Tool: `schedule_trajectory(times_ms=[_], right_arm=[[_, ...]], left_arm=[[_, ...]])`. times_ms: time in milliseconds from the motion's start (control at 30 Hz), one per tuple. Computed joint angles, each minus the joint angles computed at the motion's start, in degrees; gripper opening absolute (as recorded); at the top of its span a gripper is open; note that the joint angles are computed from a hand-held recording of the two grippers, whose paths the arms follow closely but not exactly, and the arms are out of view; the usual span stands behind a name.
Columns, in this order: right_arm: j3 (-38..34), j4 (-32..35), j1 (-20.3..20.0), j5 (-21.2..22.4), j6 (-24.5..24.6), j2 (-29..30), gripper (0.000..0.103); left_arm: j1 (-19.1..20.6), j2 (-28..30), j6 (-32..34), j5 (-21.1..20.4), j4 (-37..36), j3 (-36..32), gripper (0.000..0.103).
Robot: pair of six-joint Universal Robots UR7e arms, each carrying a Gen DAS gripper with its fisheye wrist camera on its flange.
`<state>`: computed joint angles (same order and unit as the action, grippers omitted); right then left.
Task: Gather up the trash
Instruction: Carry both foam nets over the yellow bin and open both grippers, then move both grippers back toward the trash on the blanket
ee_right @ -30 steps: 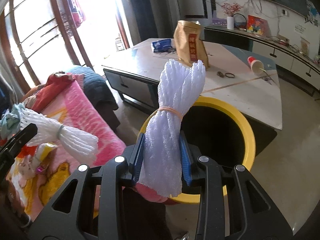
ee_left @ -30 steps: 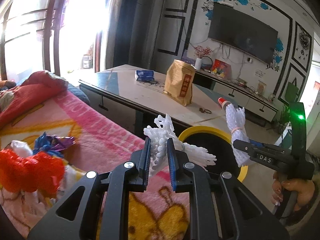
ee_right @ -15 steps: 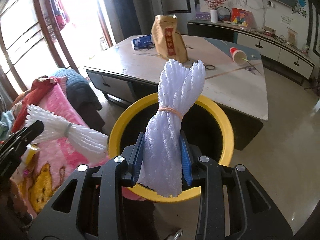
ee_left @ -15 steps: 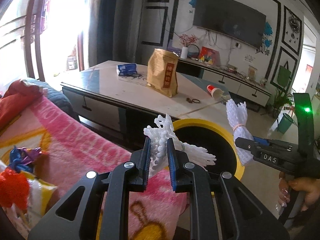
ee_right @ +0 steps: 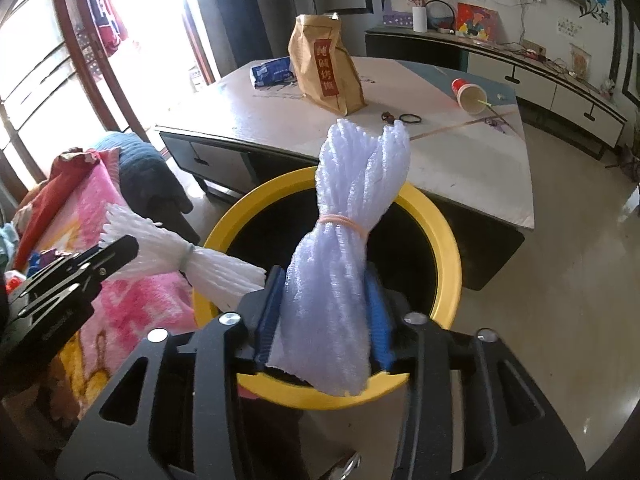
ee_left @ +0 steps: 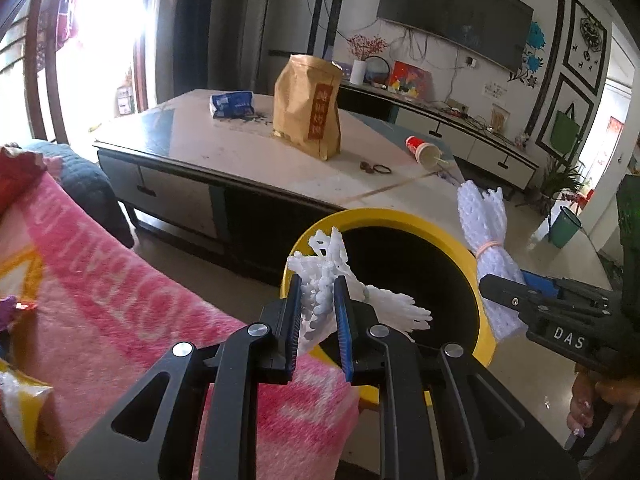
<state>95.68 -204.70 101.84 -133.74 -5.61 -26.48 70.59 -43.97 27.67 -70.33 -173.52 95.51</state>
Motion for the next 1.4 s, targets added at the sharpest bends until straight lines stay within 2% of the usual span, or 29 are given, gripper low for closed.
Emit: schedule_trajectory(times_ms=[33,67,100,133,200,300,433,533,733,933,1400], right_arm=[[-0.04,-0.08,-0.10,-0.26,0.04,0.10,0.050],[-0.03,-0.20,-0.23,-0.48,0.17,0.19,0.053],[-0.09,-0.23,-0.31,-0.77,0.37,0.26,0.053],[-0.07,0.03,-0.41,-1.21,0.84,0.28,0.056],[0.16,0.33,-0.58,-1.13,1.63,0.16,0.057],[-0.02,-0.13,-0.30,-1.91,1.61,0.39,0.059],[-0.78,-1.86,0.66,-2.17,-0.34,1.08,0.065],[-1.28,-3.34,1.69,-1.76,-2.39,1.63,0.068],[-2.67,-6.19,4.01,-0.67,-5.66,2.99,0.074],[-3.73,-8.25,5.99,1.35,-8.55,4.32,0.075],[-6.23,-5.91,9.35,5.86,-11.63,7.20,0.075]], left_arm=[[0.16,0.23,-0.15,-0.45,0.91,-0.45,0.027],[0.43,0.40,-0.45,-1.04,1.45,-0.74,0.033],[0.58,0.55,-0.70,-1.19,1.38,-0.93,0.053],[0.77,0.57,-1.06,-1.53,1.42,-1.03,0.059],[1.24,0.18,-2.02,-2.59,1.89,-1.04,0.061],[1.40,-0.96,-2.69,-3.38,0.63,0.03,0.075],[1.48,-3.24,-3.11,-4.70,-2.31,2.37,0.088],[1.48,-5.06,-3.51,-5.11,-4.74,4.28,0.094],[1.76,-8.37,-4.64,-4.49,-7.96,7.27,0.096],[2.27,-11.43,-6.16,-3.63,-10.32,9.26,0.096],[3.55,-17.60,-6.37,0.00,-16.78,13.29,0.096]])
